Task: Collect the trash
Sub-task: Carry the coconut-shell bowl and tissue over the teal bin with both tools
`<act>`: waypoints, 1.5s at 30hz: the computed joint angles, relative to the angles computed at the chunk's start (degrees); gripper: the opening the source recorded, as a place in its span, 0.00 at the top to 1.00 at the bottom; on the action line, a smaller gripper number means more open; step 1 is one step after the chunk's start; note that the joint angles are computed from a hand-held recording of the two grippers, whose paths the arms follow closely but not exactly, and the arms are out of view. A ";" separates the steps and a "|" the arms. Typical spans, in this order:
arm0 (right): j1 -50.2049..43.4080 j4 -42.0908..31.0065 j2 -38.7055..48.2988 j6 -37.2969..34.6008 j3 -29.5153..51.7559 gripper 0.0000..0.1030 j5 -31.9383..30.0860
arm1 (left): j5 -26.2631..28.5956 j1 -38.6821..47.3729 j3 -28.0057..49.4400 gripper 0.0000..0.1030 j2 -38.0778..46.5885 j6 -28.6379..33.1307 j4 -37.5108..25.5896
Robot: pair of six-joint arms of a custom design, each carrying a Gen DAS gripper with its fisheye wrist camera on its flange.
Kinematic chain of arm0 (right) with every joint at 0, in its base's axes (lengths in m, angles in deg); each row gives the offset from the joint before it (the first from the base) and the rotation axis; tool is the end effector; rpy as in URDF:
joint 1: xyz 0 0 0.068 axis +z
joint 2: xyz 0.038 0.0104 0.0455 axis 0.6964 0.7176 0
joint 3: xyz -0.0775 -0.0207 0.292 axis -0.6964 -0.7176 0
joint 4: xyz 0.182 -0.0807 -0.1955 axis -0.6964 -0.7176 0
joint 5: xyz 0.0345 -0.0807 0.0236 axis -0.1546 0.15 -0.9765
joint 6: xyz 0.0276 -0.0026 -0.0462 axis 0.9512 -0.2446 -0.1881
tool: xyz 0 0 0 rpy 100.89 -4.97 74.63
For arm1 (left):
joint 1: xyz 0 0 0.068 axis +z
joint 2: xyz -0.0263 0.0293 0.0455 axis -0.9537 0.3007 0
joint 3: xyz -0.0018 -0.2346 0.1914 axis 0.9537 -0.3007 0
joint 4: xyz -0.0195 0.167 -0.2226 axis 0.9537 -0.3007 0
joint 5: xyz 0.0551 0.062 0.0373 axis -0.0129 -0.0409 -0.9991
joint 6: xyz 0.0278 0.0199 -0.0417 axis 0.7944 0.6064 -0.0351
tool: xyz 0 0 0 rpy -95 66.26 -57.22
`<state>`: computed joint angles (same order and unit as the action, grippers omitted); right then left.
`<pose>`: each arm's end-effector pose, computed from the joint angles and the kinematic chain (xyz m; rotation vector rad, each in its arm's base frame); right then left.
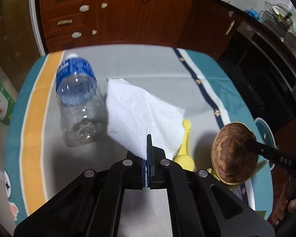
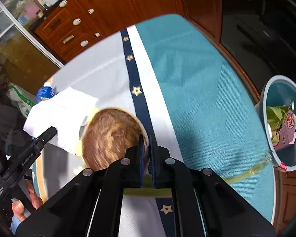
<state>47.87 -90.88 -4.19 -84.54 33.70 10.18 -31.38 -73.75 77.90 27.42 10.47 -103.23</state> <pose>0.2685 0.0292 0.2643 -0.0825 2.6976 0.4906 0.2409 -0.0077 0.2734 -0.2071 2.5318 -0.1726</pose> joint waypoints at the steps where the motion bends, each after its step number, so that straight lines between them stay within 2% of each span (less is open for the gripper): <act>1: -0.25 -0.42 -0.91 -0.29 0.28 0.95 -0.36 | 0.02 -0.28 0.56 0.99 -0.85 0.23 -0.86; 7: -1.75 -3.00 -4.79 -0.66 2.27 0.95 -2.34 | -1.06 -4.60 5.77 0.99 -5.55 1.12 -6.84; 12: -5.39 -6.16 -7.95 -2.05 4.75 0.95 -4.41 | -4.70 -12.50 10.62 0.99 -7.41 0.77 -10.40; 17: -13.11 -10.50 -10.71 -5.89 7.14 0.95 -8.12 | -5.27 -18.27 14.69 0.99 -7.15 -0.11 -12.29; 21: -21.15 -13.44 -11.13 -10.31 8.62 0.95 -12.02 | -8.83 -25.35 17.94 0.99 -5.64 -1.75 -12.95; 27: -35.36 -19.99 -9.46 -20.36 11.57 0.95 -18.40 | -14.89 -37.62 23.58 0.99 -0.92 -5.08 -13.71; 32: -45.38 -23.94 -6.17 -27.47 14.02 0.95 -22.19 | -17.50 -44.75 27.06 0.99 4.01 -7.13 -14.08; 40: -58.34 -28.36 0.49 -36.47 17.85 0.94 -25.01 | -17.08 -51.34 33.37 0.99 14.07 -8.62 -13.72; 45: -63.95 -28.67 5.61 -38.72 20.47 0.94 -25.48 | -15.54 -53.50 37.41 0.99 20.13 -8.24 -13.61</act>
<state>-16.08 -119.55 1.42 -123.27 54.17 -15.29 -46.93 -127.25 115.32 47.55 2.23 -116.84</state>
